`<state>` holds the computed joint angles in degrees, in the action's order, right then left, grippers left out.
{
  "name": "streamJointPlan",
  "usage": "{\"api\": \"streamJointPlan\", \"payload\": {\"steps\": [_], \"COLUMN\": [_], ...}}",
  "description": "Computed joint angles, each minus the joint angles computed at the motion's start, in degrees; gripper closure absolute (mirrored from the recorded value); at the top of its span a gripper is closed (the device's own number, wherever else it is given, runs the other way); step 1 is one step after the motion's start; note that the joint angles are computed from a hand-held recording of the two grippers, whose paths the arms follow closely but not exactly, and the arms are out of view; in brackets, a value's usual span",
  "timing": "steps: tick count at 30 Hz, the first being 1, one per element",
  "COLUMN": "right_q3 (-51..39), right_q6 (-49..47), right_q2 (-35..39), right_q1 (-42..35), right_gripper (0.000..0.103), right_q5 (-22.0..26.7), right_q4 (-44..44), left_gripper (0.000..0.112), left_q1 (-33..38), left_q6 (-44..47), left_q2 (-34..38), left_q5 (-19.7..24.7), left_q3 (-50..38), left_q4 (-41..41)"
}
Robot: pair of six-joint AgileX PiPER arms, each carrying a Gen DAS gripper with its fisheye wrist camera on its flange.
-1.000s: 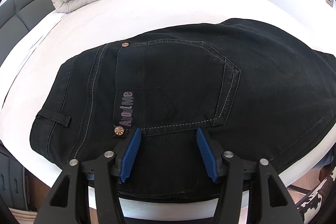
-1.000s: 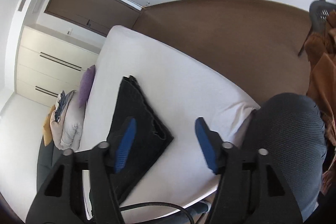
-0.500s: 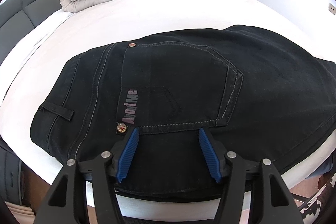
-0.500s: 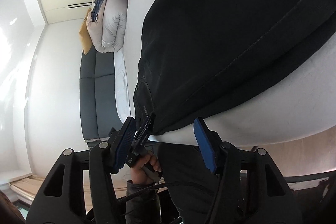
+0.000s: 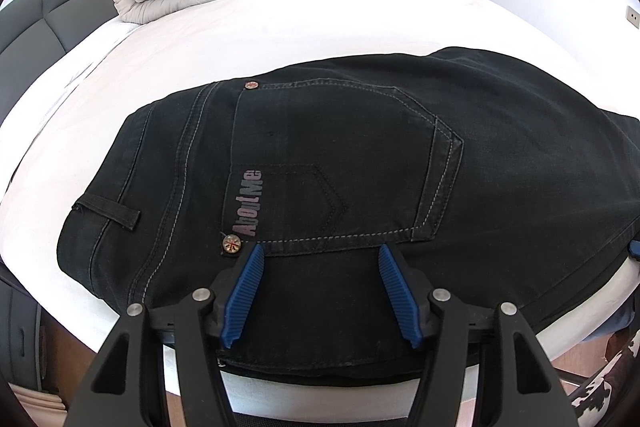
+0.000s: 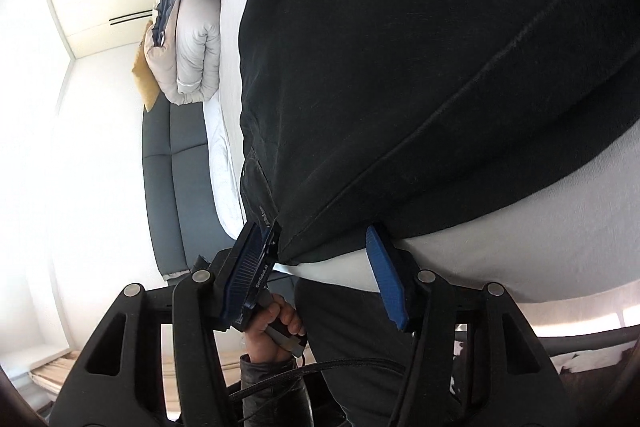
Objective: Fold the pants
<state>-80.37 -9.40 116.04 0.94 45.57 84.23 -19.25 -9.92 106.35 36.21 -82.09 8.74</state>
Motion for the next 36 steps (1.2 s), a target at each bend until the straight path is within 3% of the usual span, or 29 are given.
{"api": "streamJointPlan", "payload": {"steps": [9,13,16,20,27,32,36], "right_q3": [-0.58,-1.39,-1.07,-1.45,-0.02,2.28,1.30], "right_q6": [-2.05,-0.49,0.50,3.14,3.88,-3.33,-4.41], "right_q2": [2.04,2.64,2.39,0.82,-0.82,0.44,1.20], "right_q1": [1.19,1.41,1.33,1.52,1.57,0.02,0.36], "right_gripper": [0.057,0.086,0.101,0.102,0.102,0.102,0.101], "right_q5": [-3.15,-3.82,-4.35,-5.01,-5.62,-3.85,-4.14], "right_q4": [4.73,2.60,0.41,-6.52,-10.01,-1.94,-0.83], "left_gripper": [0.049,0.049,0.049,0.049,0.049,0.050,0.050], "left_q1": [-0.97,-1.03,-0.93,-0.63,-0.68,-2.13,-3.62], "left_q6": [-1.98,-2.11,-1.84,-0.89,-0.47,-3.14,-0.67], "left_q2": [0.42,0.48,0.48,0.51,-0.05,-1.96,-1.83], "left_q5": [0.95,0.94,0.95,0.88,1.38,3.11,1.06], "left_q3": [-0.92,-0.96,-0.97,-0.99,-0.73,-0.93,-4.20], "left_q4": [1.94,2.05,1.75,0.59,0.86,3.18,-3.29]}}
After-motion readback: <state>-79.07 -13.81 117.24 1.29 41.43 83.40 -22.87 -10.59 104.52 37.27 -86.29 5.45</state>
